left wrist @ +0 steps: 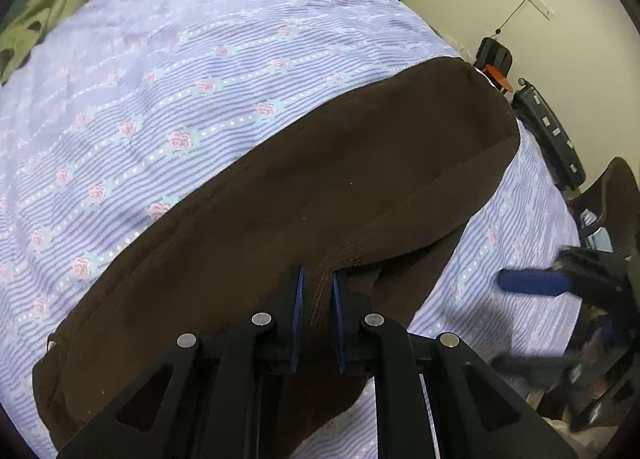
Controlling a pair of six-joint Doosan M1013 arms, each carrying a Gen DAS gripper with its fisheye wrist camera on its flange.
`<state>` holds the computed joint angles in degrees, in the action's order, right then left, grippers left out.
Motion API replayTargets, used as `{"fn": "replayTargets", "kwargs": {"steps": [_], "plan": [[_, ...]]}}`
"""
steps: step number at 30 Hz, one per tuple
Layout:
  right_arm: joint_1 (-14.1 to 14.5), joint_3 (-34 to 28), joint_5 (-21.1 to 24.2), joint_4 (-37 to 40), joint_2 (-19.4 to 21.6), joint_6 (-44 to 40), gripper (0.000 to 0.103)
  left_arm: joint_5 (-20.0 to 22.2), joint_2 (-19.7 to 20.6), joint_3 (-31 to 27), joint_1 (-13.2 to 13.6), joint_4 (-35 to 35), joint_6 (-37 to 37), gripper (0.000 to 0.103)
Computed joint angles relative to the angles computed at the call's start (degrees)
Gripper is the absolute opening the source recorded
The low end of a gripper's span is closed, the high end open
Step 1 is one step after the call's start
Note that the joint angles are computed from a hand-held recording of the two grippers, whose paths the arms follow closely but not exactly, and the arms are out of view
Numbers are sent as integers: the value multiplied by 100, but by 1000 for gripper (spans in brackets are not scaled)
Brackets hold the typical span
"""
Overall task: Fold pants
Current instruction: 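Grasp the folded pants with the right gripper while the left gripper holds the other end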
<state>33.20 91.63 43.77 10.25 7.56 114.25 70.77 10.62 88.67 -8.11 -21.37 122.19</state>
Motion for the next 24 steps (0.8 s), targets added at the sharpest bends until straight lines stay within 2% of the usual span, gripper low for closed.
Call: {"fn": "replayTargets", "kwargs": {"steps": [4,7,13,14,15,16,17,18,20,21,22,24], "plan": [[-118,-311,172,1142,400,-1394,56,196,83,-103,137,-250,109,15],[-148,-490,339,1610,675,-1908,55,352,108,-161,224,-407,202,15],[-150,-655,391,2074,1050,-1996,55,470,148,-205,295,-462,136,15],[-138,-636,391,2136,1078,-1917,53,485,146,-196,292,-444,98,16],[-145,-619,376,2241,1085,-1932,43,507,142,-189,290,-445,88,17],[-156,-560,359,2428,1065,-2016,34,608,147,-201,287,-438,62,24],[-146,-519,372,2468,1038,-1943,30,692,145,-209,289,-438,50,34],[-124,-402,310,2535,948,-1847,26,788,133,-218,306,-495,83,40],[-73,-167,89,2603,764,-1704,23,901,73,-201,383,-745,311,61],[-28,-65,6,2544,681,-1521,17,745,7,-159,410,-792,374,65],[11,-40,87,2449,664,-1364,16,525,-60,-126,425,-772,390,71],[118,64,50,2227,617,-942,16,233,-86,-146,459,-717,327,72]]}}
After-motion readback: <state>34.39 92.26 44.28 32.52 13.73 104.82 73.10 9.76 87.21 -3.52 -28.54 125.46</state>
